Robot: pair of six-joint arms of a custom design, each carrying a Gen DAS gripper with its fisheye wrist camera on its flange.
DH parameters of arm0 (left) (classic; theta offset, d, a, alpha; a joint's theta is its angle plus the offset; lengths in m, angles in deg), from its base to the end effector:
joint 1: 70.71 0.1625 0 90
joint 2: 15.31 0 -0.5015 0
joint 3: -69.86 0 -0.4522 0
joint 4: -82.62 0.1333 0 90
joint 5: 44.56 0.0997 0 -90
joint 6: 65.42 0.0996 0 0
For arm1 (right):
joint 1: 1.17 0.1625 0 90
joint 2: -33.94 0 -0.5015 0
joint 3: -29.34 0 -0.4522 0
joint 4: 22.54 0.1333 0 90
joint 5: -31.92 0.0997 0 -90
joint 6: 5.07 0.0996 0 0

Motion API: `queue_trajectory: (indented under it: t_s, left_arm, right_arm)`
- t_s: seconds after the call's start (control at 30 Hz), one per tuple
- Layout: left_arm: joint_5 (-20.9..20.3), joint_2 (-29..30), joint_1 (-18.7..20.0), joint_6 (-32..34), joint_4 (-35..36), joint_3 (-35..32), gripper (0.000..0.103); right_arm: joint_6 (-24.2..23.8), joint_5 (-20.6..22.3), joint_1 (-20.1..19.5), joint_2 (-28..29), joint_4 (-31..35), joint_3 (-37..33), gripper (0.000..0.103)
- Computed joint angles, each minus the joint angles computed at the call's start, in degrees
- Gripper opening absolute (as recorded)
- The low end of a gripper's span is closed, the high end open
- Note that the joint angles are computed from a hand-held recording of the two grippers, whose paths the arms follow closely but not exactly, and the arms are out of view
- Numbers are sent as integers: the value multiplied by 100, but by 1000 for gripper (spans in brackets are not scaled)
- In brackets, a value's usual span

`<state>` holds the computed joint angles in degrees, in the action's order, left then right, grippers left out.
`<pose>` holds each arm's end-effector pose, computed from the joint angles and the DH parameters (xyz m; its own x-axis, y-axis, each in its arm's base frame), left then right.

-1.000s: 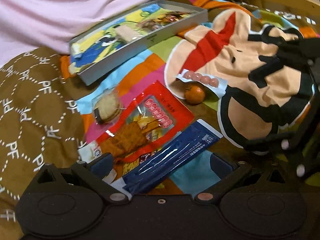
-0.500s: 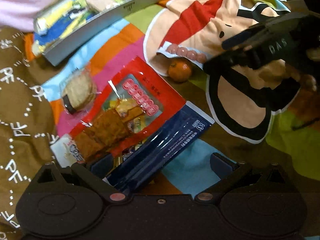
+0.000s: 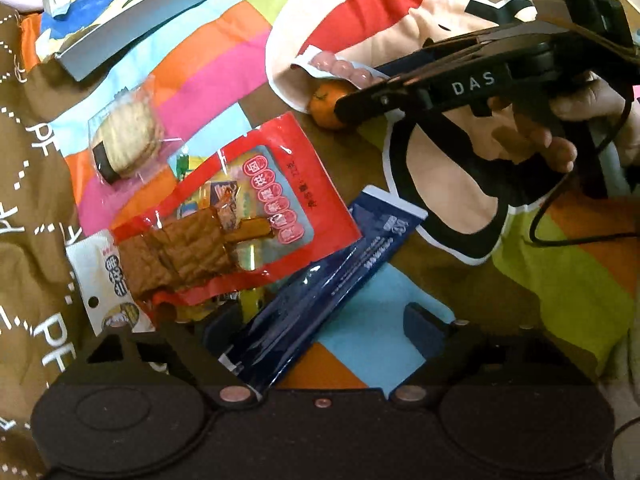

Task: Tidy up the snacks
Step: 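Grasp and lift the blue stick pack with the left tool while the right tool grasps the sausage tray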

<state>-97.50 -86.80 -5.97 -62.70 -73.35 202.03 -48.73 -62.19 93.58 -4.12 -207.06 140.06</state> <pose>-0.0331 -0.5232 0.1738 -0.7244 0.3327 -0.6038 0.4598 0.8857 -0.0636 0.1803 -0.6464 -0.0151 -0.6677 -0.6790 0.3052 -0.7434 0.6305 -0.2234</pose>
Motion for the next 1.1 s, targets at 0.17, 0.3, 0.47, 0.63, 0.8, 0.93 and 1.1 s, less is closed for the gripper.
queue_trajectory:
  t_s: [0.17,0.3,0.47,0.63,0.8,0.93,1.1]
  left_arm:
    - [-328,-127,13,-654,131,-7,77]
    - [-706,-217,33,-1274,253,13,65]
    - [-801,-131,-84,-1486,-55,128,60]
    - [-1031,-21,-102,-1516,-178,99,53]
    - [-824,156,-141,-1451,-383,65,55]
    - [-757,263,-98,-1493,-543,27,55]
    - [-532,319,-144,-1504,-539,45,45]
  right_arm:
    - [98,-55,-8,-112,116,98,63]
    - [120,-196,24,-210,138,238,62]
    - [-239,-633,133,-442,107,598,62]
    - [-805,-881,207,-586,7,880,64]
    - [-944,-968,254,-537,33,868,78]
    - [-881,-893,213,-494,89,791,84]
    - [-988,-999,214,-401,136,708,85]
